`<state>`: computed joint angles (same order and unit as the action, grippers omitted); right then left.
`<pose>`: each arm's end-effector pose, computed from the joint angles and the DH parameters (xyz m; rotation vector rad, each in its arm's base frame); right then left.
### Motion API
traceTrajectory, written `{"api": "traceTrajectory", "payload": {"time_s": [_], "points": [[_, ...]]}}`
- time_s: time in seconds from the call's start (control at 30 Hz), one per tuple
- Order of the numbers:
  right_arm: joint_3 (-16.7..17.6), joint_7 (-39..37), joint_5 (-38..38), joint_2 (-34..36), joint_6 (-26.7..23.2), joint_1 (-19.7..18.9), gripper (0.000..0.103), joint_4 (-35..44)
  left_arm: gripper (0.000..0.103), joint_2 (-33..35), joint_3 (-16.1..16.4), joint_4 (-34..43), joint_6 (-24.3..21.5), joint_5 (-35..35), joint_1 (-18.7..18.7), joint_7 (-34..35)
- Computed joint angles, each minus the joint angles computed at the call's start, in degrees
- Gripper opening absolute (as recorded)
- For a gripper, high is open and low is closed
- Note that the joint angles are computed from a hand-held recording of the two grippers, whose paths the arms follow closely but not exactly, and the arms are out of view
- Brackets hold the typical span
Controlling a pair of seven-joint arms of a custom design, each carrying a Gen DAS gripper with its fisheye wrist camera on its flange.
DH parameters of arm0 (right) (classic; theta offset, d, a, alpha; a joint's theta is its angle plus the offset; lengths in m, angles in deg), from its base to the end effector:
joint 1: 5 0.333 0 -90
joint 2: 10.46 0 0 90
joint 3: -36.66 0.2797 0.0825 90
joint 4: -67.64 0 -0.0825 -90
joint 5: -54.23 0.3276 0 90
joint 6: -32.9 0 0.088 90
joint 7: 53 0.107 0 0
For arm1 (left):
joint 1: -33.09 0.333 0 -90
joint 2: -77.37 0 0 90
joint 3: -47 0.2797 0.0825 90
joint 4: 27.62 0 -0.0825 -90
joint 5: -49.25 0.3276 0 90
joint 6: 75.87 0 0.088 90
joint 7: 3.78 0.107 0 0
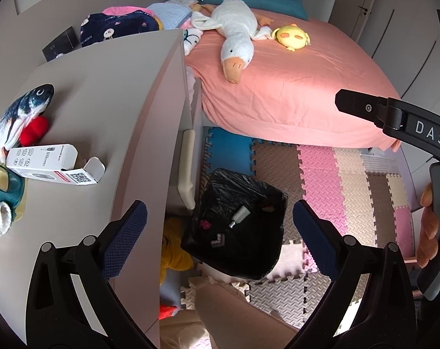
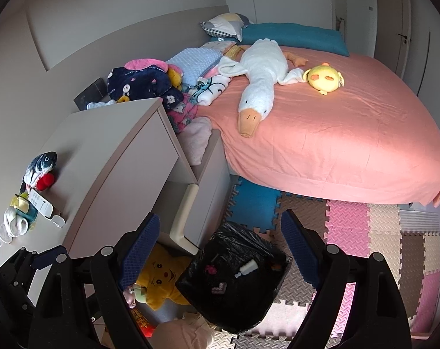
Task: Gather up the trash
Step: 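Move both open grippers back over the table toys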
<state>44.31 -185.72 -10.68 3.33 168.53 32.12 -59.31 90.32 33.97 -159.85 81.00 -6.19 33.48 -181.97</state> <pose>0.3637 0.3455 0.2742 -1.0468 2.3645 -0.7213 0.4871 -0.0768 0.2699 -0.9021 2.7800 -0.7727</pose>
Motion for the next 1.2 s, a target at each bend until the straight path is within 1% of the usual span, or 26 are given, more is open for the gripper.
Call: {"api": "traceTrajectory", "payload": {"time_s": [0.27, 0.6, 0.8, 1.2], "points": [[-0.91, -3.45, -0.88, 4.10, 1.70, 0.61, 0.085, 5.96, 0.097, 0.93, 1.29, 2.45, -0.40, -0.03, 2.31, -0.12], [-3.48, -10.59, -0.91, 11.62, 4.42, 3.20, 0.085, 17.50, 0.097, 2.86, 3.14, 7.26, -2.17, 0.66, 6.84, -1.83], [-5.37, -17.26, 1.99, 16.75, 5.71, 5.02, 0.085, 25.48, 0.097, 4.72, 3.76, 10.37, -2.72, 1.22, 9.49, -3.08], [-9.03, -31.20, 10.34, 26.07, 5.78, 8.35, 0.085, 40.73, 0.097, 9.16, 3.87, 17.41, -3.56, 2.88, 14.28, -6.24]]}}
